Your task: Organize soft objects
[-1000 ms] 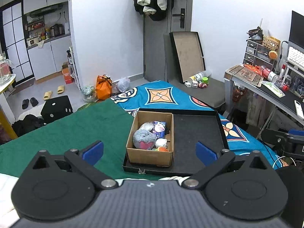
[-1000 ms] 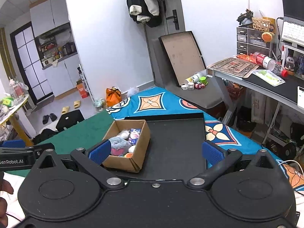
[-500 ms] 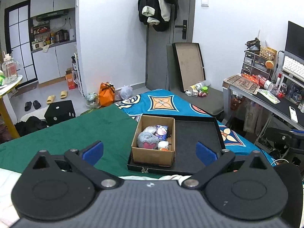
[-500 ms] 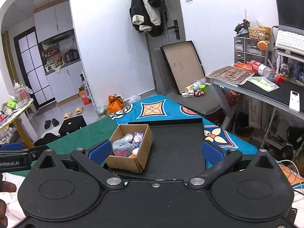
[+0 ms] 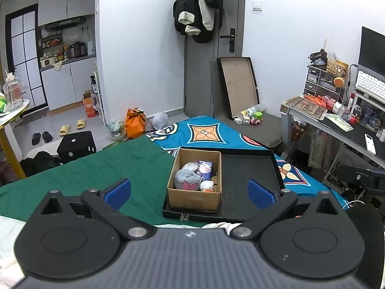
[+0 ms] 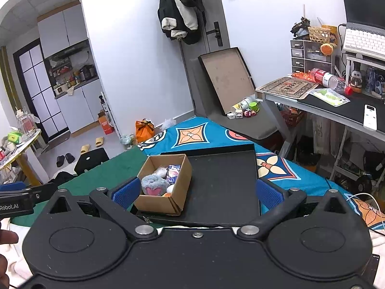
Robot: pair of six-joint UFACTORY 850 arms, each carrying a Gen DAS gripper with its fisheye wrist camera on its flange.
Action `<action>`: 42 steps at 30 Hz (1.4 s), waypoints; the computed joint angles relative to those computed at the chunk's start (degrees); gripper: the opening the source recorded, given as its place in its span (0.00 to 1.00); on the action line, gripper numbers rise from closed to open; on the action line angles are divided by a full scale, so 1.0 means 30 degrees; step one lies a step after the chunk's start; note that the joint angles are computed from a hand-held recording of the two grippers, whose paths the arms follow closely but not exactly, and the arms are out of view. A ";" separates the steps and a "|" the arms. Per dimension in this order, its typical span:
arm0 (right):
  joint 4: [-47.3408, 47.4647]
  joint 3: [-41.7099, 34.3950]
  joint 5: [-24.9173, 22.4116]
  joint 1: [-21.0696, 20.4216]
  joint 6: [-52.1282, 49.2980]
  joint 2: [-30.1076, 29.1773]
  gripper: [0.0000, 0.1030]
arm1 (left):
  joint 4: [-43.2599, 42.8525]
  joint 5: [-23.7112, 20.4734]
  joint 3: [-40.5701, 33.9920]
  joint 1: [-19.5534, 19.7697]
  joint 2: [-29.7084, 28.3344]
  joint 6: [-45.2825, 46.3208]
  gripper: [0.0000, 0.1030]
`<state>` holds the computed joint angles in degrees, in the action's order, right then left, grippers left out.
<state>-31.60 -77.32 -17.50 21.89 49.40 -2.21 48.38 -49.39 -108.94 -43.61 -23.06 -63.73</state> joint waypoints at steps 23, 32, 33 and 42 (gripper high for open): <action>-0.0278 0.0062 -0.0156 -0.0104 0.0439 0.0039 1.00 | -0.1119 -0.0212 -0.1037 0.0100 -0.0786 0.1082 0.99; -0.0567 0.0088 -0.0205 -0.0130 0.0647 0.0076 1.00 | -0.1109 -0.0194 -0.1005 0.0093 -0.0770 0.1109 1.00; -0.0570 0.0084 -0.0230 -0.0128 0.0640 0.0074 1.00 | -0.1066 -0.0210 -0.1000 0.0084 -0.0778 0.1093 1.00; 0.0067 -0.0065 -0.0350 -0.0140 -0.0082 -0.0082 1.00 | -0.1257 -0.0287 -0.1052 0.0126 -0.0836 0.1010 1.00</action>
<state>-31.40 -77.52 -18.54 21.46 49.16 -2.45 44.61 -50.25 -112.09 -43.23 -25.57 -60.70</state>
